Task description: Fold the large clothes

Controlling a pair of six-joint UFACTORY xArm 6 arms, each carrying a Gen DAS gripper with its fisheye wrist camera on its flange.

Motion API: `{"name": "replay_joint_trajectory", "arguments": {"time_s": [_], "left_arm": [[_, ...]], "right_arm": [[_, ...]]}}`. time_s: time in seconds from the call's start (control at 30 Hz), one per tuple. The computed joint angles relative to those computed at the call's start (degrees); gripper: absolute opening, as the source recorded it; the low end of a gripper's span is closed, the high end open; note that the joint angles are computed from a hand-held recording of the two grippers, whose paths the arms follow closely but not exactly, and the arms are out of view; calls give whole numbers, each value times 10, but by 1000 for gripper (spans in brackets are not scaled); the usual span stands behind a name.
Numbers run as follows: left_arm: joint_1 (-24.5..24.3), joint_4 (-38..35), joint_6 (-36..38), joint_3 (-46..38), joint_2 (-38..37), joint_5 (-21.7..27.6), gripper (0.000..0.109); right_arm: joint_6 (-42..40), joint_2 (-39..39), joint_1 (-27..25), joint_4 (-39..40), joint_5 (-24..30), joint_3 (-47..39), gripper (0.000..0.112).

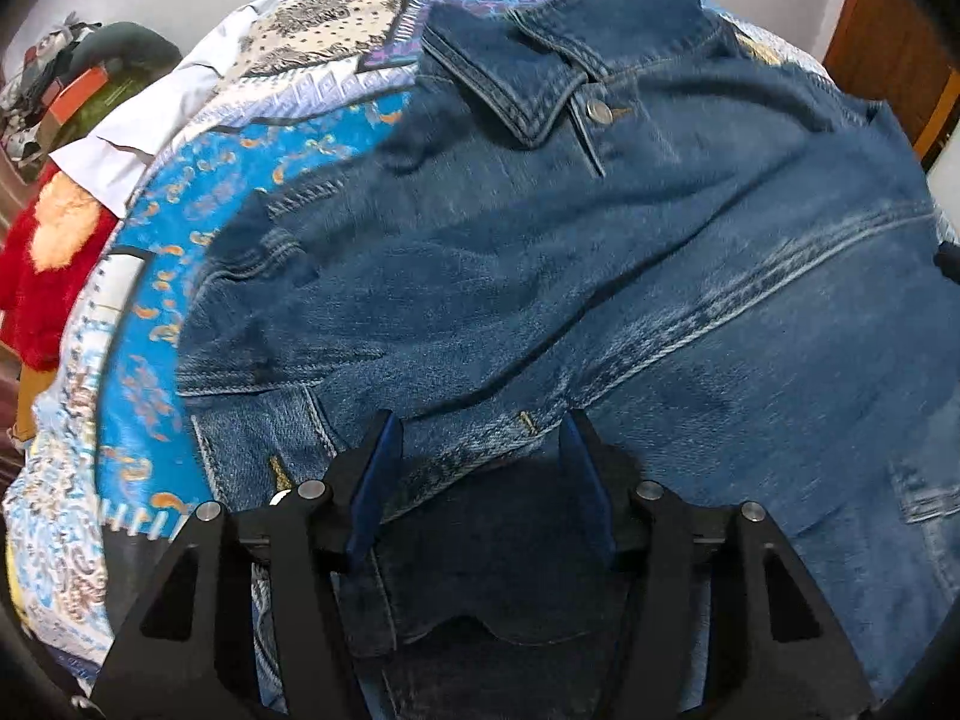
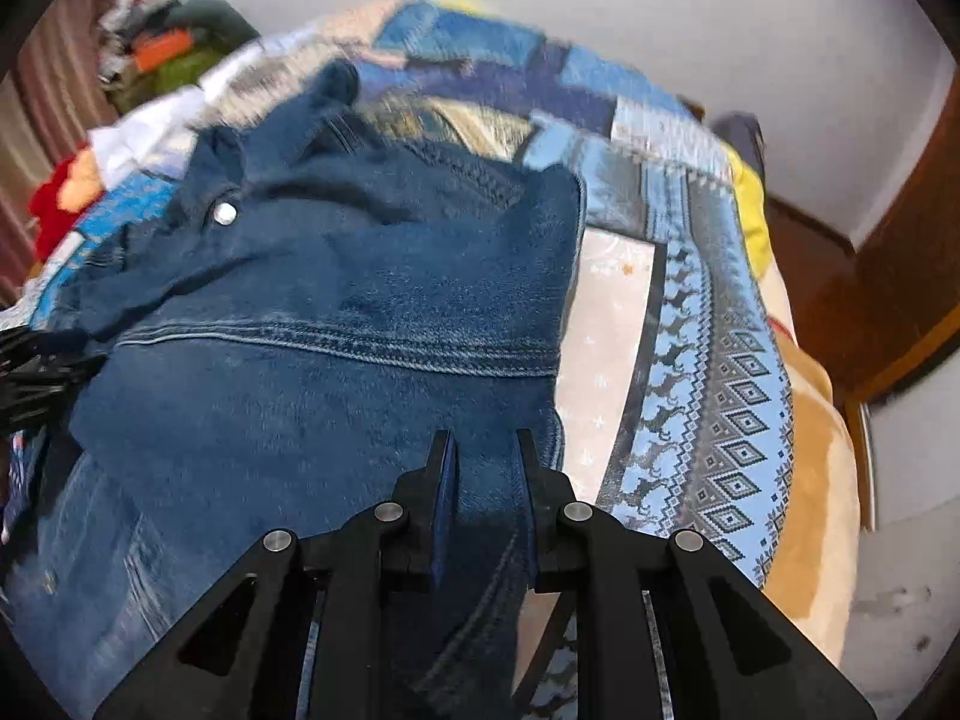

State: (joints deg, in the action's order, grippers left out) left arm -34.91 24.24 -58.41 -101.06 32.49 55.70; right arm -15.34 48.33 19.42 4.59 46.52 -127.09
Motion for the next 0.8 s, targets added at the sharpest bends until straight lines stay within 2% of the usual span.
{"name": "replay_joint_trajectory", "arguments": {"time_s": [0.07,0.13,0.17,0.2,0.27,0.33,0.4,0.53,0.8], "left_arm": [[-3,15,-1,3,0,0,58],[-3,15,0,5,-1,0,58],[-2,15,-3,13,-5,-6,59],[-2,15,-7,21,-10,-10,59],[-3,14,-14,31,-17,-11,58],[-9,15,-15,32,-23,1,58],[-13,15,-13,36,-30,6,58],[-30,36,-48,64,-71,22,59],[-73,125,-155,176,-213,70,91]], "right_arm": [[12,-29,-2,-36,-31,55,15],[32,-45,-5,-73,-52,86,43],[65,-56,-7,-114,-70,107,76],[98,-60,-11,-153,-78,116,97],[112,-64,-19,-159,-75,122,97],[86,-76,-29,-99,-44,127,97],[74,-99,-36,-70,-34,152,97],[40,-173,-45,2,-53,241,97],[-3,-301,-45,128,-78,364,97]]}}
